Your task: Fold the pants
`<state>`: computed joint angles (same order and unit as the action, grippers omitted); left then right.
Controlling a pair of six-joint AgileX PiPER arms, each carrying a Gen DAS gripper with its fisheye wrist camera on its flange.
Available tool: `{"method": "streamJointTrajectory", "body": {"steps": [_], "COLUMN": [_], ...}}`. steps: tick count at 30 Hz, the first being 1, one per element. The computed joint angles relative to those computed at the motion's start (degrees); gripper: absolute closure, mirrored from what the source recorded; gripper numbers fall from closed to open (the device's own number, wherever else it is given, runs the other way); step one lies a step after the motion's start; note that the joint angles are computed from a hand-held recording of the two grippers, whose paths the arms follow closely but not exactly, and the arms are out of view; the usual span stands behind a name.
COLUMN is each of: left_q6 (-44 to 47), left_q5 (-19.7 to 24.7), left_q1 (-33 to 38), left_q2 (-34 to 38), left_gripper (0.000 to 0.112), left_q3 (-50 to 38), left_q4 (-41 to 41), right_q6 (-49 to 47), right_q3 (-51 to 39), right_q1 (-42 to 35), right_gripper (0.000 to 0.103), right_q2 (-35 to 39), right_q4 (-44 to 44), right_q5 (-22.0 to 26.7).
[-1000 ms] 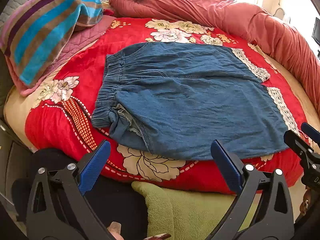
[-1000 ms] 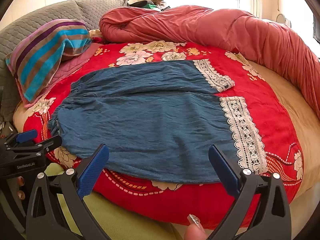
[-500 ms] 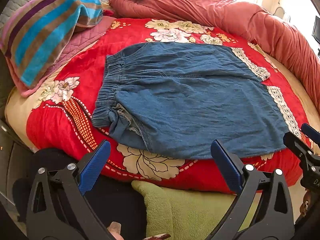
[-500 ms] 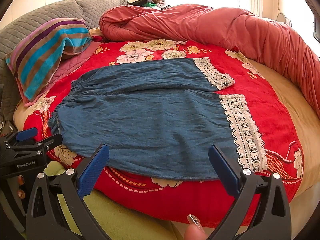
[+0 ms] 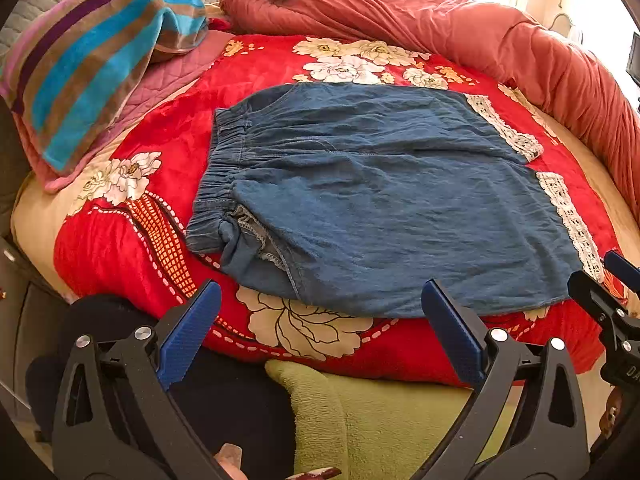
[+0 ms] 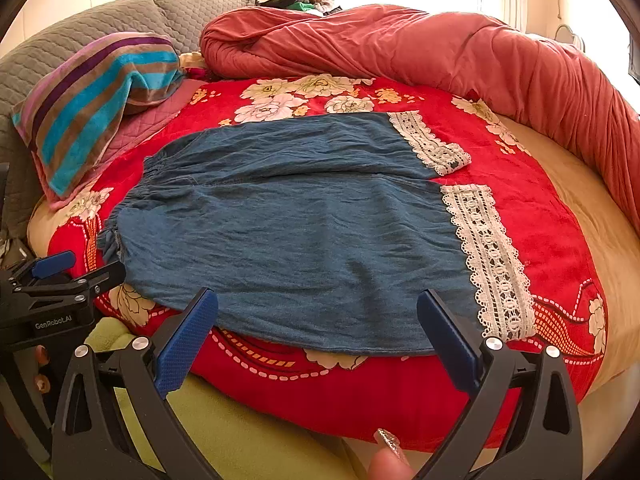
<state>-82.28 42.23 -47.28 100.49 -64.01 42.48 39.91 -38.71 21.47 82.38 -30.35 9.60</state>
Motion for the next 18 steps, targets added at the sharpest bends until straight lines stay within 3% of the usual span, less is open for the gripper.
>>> {"method": "streamJointTrajectory", "body": {"steps": [12,18], "left_q6": [0.64,0.89], "left_q5": [0.27,-0.08], "left_q1": [0.58,1.11], "left_q2": [0.30,0.45], "left_gripper": [0.018,0.018], "left_q3": [-0.04,0.02], "left_q4": [-0.26,-0.36], "right_q6": [0.73,-7.01], "right_q3": [0.15,-0.90], "right_q1": [0.09,-0.63], "right_gripper": [0.004,0.004], "right_q2": [0.13,0.79], "right_q4": [-0.62,6.77], "right_q5": [-0.21,-0.54]}}
